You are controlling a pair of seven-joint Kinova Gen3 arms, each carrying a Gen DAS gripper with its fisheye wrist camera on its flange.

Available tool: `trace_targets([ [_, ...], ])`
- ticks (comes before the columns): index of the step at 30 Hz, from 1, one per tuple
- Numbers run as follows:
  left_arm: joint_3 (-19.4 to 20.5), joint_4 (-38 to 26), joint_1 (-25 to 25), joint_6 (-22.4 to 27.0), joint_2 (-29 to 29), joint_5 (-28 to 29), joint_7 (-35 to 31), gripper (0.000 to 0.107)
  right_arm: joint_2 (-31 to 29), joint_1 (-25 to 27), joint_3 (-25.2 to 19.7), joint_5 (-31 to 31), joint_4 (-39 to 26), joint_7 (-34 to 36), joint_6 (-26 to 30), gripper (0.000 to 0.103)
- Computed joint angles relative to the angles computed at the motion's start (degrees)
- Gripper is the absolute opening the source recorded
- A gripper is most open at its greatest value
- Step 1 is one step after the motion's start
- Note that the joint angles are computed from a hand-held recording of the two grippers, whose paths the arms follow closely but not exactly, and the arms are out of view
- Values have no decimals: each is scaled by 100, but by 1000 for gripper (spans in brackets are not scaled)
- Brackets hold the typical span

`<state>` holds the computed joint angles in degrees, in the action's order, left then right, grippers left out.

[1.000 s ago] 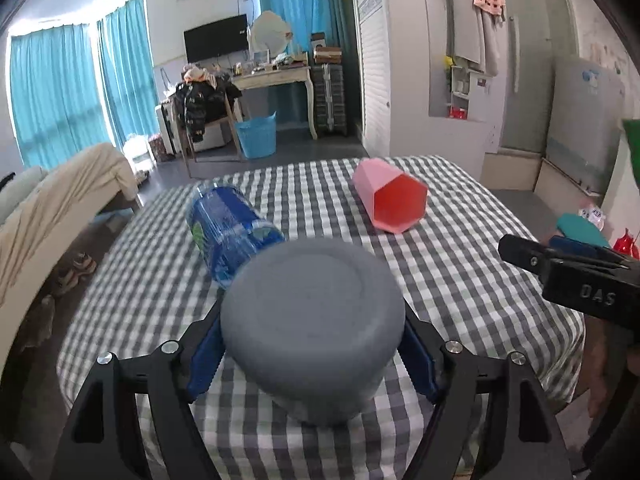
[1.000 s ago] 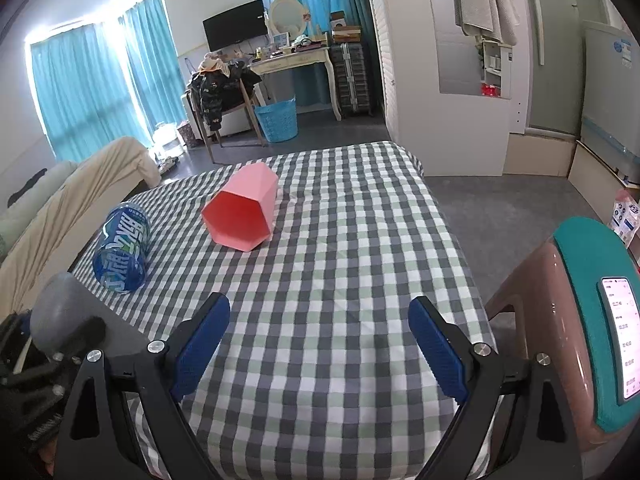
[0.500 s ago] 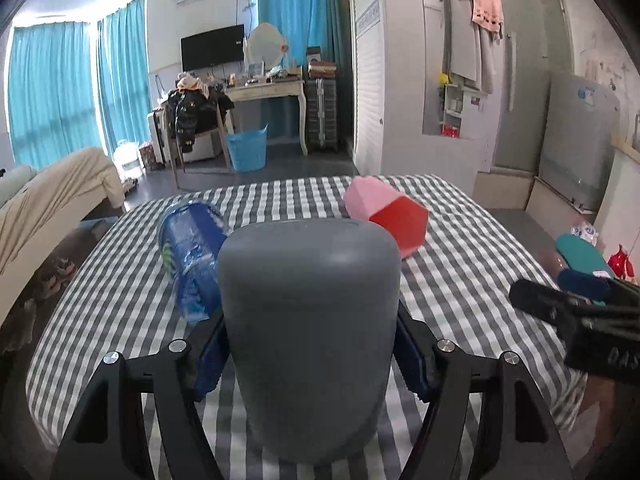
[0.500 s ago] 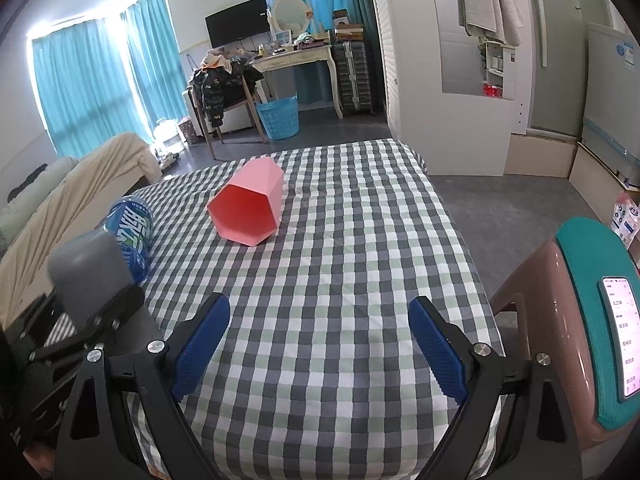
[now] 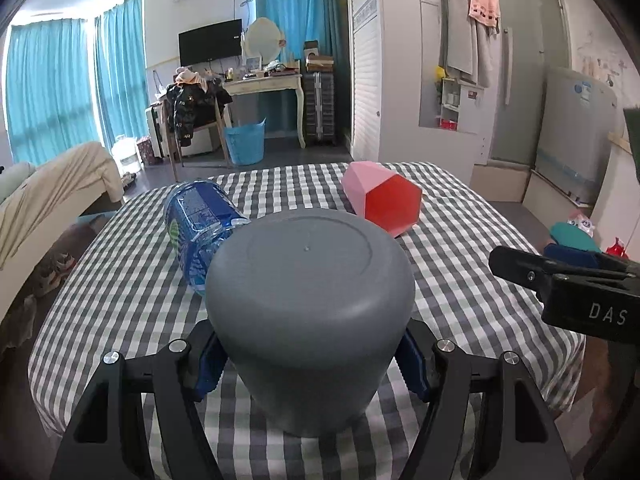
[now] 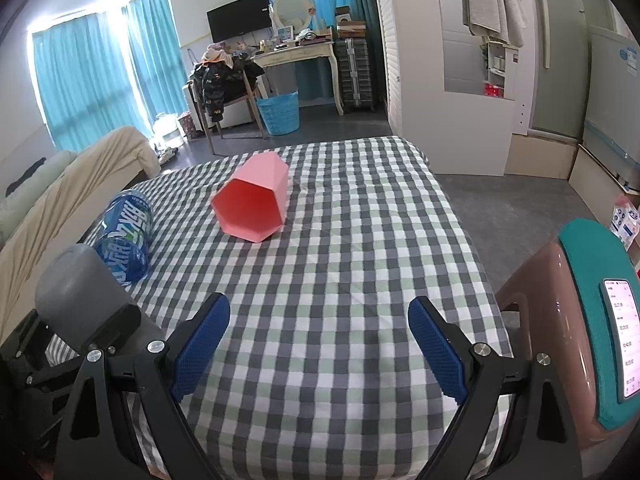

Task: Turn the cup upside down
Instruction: 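Turn the grey cup rim-down with the left gripper and lower it onto the table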

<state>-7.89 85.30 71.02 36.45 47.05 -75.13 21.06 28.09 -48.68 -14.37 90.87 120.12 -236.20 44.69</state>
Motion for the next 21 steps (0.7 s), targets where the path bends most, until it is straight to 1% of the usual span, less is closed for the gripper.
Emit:
trace_targets([
  [3, 14, -42, 24, 71, 23, 11, -30, 74, -7, -81, -5, -74, -50, 108, 94, 91],
  [4, 24, -39, 18, 61, 23, 13, -45, 78, -10, -106, -1, -108, -67, 140, 121, 91],
  [5, 66, -46, -17, 32, 11, 48, -127, 85, -11, -125, 6, -147, -89, 177, 136, 91],
  [6, 61, -47, -2, 26, 9, 56, -132, 88, -22, -162, 9, -190, -93, 196, 166, 91],
  [9, -55, 36, 126, 22, -36, -162, 44, 88, -46, -267, 30, -225, -80, 175, 259, 91],
  [12, -69, 73, 191, 184, -86, -374, 218, 88, -98, -449, 31, -117, 17, -116, 575, 91],
  [16, -30, 242, 191, 337, -237, -883, 697, 88, -181, -619, -52, -41, 106, -330, 1031, 91],
  [19, 30, 381, 194, 568, -366, -1212, 1005, 88, -253, -744, -122, -84, 120, -308, 1312, 91],
  [21, 44, 558, 238, 720, -466, -1539, 1385, 88, -263, -827, -155, -140, 93, -247, 1467, 91],
])
